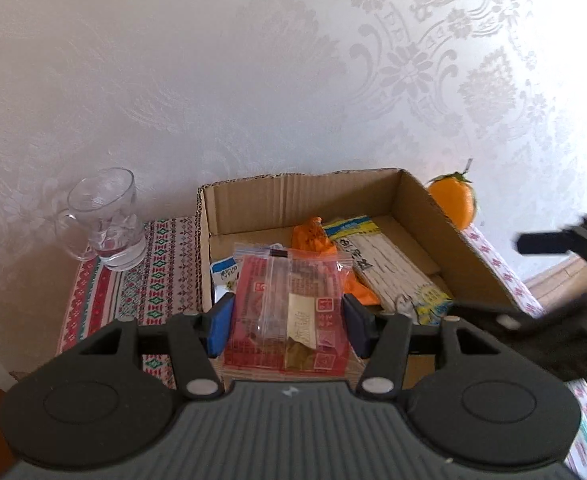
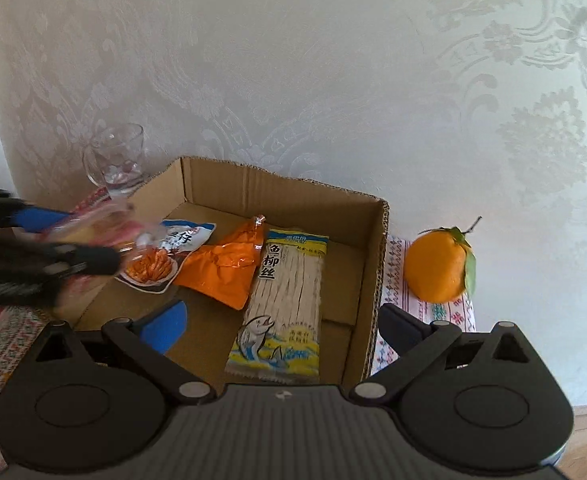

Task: Organize snacks
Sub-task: 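Open the right tool over the box while the left tool lowers the pastry bag, then move the left tool to the brown pack while the right tool approaches the yellow biscuit pack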

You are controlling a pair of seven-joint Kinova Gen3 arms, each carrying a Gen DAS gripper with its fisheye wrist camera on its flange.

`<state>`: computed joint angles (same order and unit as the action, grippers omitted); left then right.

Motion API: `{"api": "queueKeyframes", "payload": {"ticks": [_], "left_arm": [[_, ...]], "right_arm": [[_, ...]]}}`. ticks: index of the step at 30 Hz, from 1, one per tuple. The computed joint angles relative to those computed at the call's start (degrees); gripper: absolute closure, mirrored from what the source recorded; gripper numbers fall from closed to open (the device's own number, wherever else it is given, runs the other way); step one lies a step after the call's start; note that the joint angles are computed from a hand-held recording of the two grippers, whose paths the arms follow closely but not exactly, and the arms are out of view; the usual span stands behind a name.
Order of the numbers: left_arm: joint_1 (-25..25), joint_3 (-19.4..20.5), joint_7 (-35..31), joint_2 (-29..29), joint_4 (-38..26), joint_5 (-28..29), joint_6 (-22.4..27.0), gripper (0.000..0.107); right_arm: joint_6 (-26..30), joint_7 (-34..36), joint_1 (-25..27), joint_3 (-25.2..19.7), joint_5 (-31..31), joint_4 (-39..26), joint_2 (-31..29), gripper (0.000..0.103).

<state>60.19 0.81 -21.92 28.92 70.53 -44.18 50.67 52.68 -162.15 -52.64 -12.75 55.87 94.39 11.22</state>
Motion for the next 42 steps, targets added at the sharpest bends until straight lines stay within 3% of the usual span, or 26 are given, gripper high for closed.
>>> {"api": "queueKeyframes", "payload": {"ticks": [7,10,11,20,29,42], "left_arm": [[0.05,-1.82,3.76,2.49,-1.52,0.45,-0.27,0.049],[2.85,-3.92,7.12,3.85,-3.49,-1.86,4.15,0.014],[3.97,-4.61,8.94,3.75,-2.84,-3.71,4.35,0.012],[5.27,-1.03,11.64,-0.14,2.20,-8.74,5.50,0.012],[7.97,2.23,19.29,-3.11,7.37,-12.53,9.39,0.012],[8.71,8.01,25.31,-5.12,14.45,-11.19,13.68,0.012]], "right_arm": [[0.69,-3.34,-1.49,-1.61,2.51,2.74,-1.89,0.000],[-0.25,-5.65,-1.52,-2.40,3.62,4.73,-3.01,0.000],[-0.81,-6.30,-1.35,-2.69,3.74,5.51,-3.41,0.000],[-1.30,-11.13,-1.21,-5.43,3.46,10.21,-5.41,0.000],[0.22,-17.16,-1.65,-8.04,2.49,13.77,-7.28,0.000],[1.56,-16.36,-4.30,-8.41,-1.78,13.45,-4.38,0.000]]}}
